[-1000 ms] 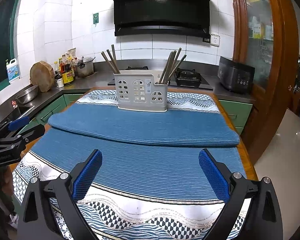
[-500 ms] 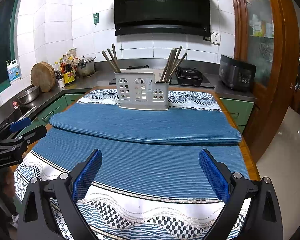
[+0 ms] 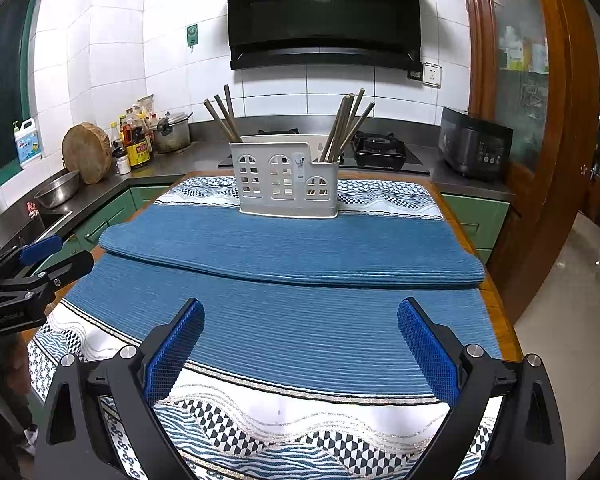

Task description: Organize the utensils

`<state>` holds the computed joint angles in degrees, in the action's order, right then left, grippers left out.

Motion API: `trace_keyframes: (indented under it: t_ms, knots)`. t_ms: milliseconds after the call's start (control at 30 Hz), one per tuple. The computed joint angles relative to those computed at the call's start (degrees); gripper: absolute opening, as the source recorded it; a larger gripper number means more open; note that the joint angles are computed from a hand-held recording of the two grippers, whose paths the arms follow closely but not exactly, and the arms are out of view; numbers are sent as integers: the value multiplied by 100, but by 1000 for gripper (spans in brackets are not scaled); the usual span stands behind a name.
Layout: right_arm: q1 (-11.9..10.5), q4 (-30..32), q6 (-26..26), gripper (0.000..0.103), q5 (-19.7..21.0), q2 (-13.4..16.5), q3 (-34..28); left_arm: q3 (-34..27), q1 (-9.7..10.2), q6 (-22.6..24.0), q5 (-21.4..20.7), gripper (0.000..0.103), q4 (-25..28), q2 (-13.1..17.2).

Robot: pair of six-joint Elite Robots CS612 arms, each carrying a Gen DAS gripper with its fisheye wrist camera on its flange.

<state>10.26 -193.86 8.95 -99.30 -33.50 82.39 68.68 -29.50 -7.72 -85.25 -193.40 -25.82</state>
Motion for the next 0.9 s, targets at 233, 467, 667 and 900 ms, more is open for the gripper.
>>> trace_keyframes:
  t_ms: [233, 467, 667, 900]
  knots:
    - [-10, -5, 20, 94, 12, -1, 11, -4, -2, -23, 9, 98, 23, 0]
    - [-10, -1, 7, 94, 7, -2, 11, -6, -5, -33, -1, 98, 41, 7]
    - [-10, 2, 14, 94, 18, -2, 13, -19, -6, -28, 0, 98, 59, 11]
    - [-10, 5, 10, 94, 19, -4, 17, -30, -8, -16, -8, 98, 80, 16]
